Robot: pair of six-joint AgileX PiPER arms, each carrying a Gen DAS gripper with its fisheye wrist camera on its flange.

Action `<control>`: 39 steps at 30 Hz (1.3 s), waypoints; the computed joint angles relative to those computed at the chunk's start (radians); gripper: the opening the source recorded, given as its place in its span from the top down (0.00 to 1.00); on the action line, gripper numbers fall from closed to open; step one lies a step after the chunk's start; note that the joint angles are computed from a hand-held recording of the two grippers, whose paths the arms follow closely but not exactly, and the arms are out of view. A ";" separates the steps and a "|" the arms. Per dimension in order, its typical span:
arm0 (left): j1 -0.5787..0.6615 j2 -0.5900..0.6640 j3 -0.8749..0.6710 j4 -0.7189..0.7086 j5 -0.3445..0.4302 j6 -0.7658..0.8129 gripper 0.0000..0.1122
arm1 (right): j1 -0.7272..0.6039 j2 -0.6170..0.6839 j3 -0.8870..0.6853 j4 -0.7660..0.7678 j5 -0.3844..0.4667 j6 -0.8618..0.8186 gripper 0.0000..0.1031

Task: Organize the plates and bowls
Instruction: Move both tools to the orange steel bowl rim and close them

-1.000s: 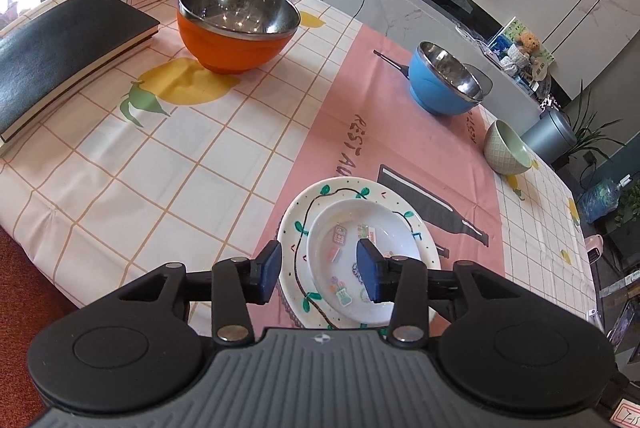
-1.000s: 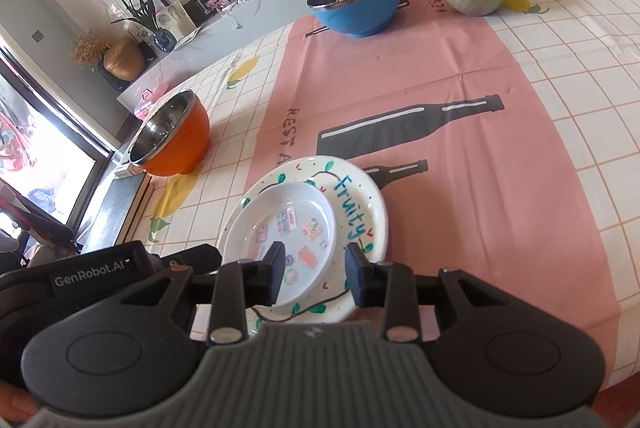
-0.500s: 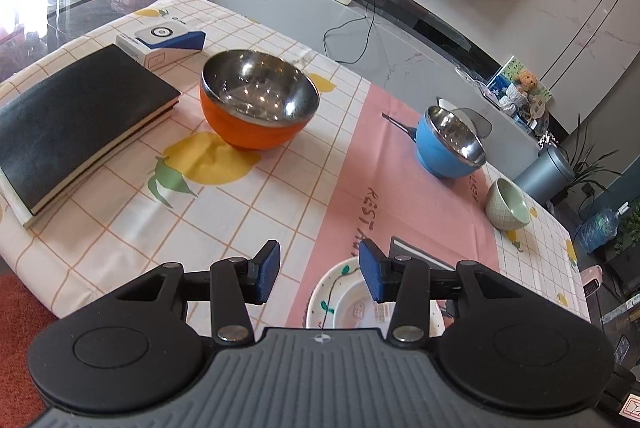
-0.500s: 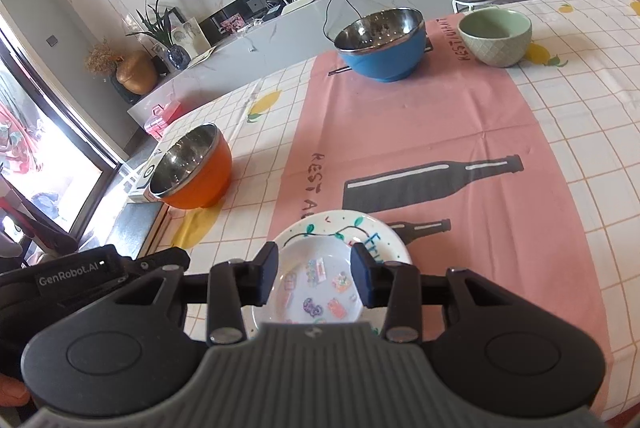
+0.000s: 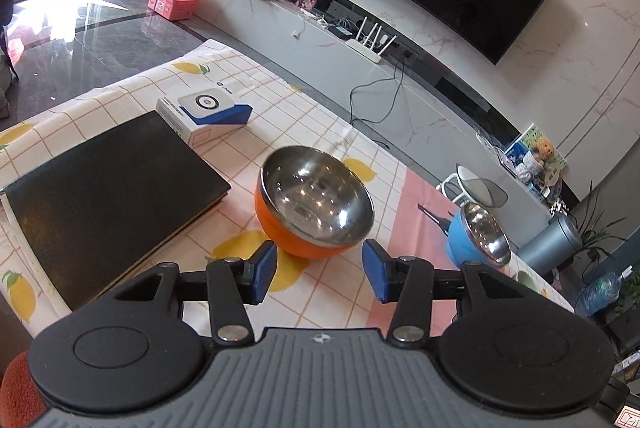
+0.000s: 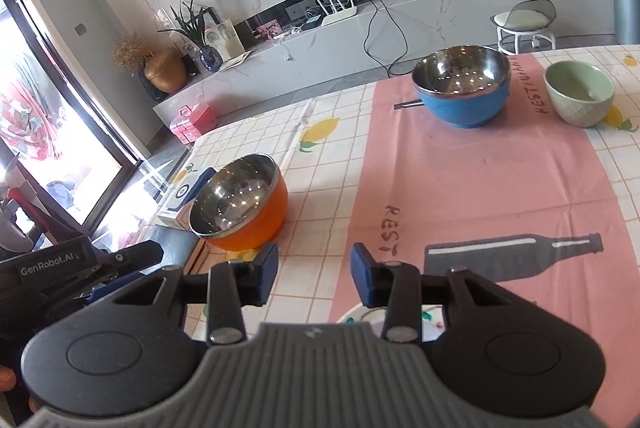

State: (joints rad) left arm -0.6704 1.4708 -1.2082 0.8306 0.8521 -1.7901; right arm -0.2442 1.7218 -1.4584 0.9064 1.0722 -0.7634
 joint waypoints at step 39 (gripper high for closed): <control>0.248 0.224 -0.188 -0.233 -0.047 0.352 0.92 | 0.339 0.386 -0.524 -0.323 -0.005 0.498 0.86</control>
